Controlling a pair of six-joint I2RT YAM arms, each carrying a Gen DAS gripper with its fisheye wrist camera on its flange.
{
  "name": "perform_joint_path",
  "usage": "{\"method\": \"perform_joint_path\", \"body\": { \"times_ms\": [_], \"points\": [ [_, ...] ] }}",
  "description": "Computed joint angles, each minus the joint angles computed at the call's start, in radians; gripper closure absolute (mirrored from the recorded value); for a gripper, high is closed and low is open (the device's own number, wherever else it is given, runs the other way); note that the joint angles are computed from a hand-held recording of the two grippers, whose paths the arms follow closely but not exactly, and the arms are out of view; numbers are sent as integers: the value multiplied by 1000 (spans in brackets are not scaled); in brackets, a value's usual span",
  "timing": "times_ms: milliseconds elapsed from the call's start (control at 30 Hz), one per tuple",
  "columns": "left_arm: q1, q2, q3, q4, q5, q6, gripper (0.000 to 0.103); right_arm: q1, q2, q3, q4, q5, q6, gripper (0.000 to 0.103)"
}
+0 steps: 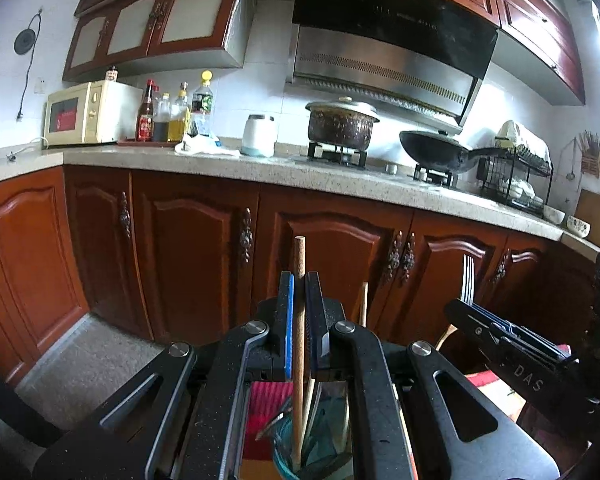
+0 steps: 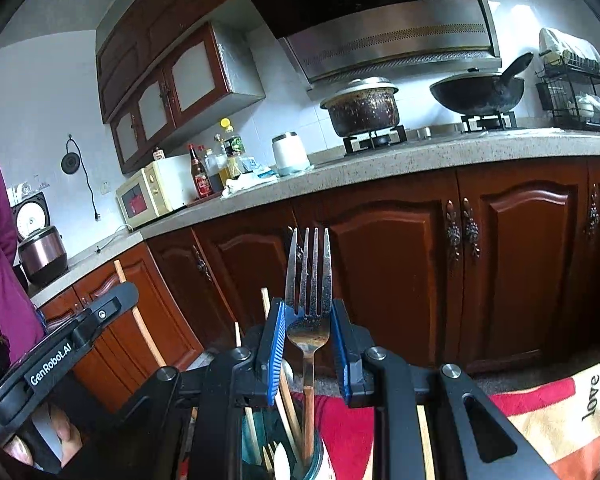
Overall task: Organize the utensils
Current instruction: 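Lower both tools into the cup and open them to release chopstick and fork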
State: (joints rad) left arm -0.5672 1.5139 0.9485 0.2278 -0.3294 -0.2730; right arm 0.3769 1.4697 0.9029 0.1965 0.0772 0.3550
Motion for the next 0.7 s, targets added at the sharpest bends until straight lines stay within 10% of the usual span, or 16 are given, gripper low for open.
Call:
{"method": "perform_joint_path", "body": {
  "times_ms": [700],
  "points": [
    [-17, -26, -85, 19, 18, -23, 98, 43, 54, -74, 37, 4, 23, 82]
  ]
}}
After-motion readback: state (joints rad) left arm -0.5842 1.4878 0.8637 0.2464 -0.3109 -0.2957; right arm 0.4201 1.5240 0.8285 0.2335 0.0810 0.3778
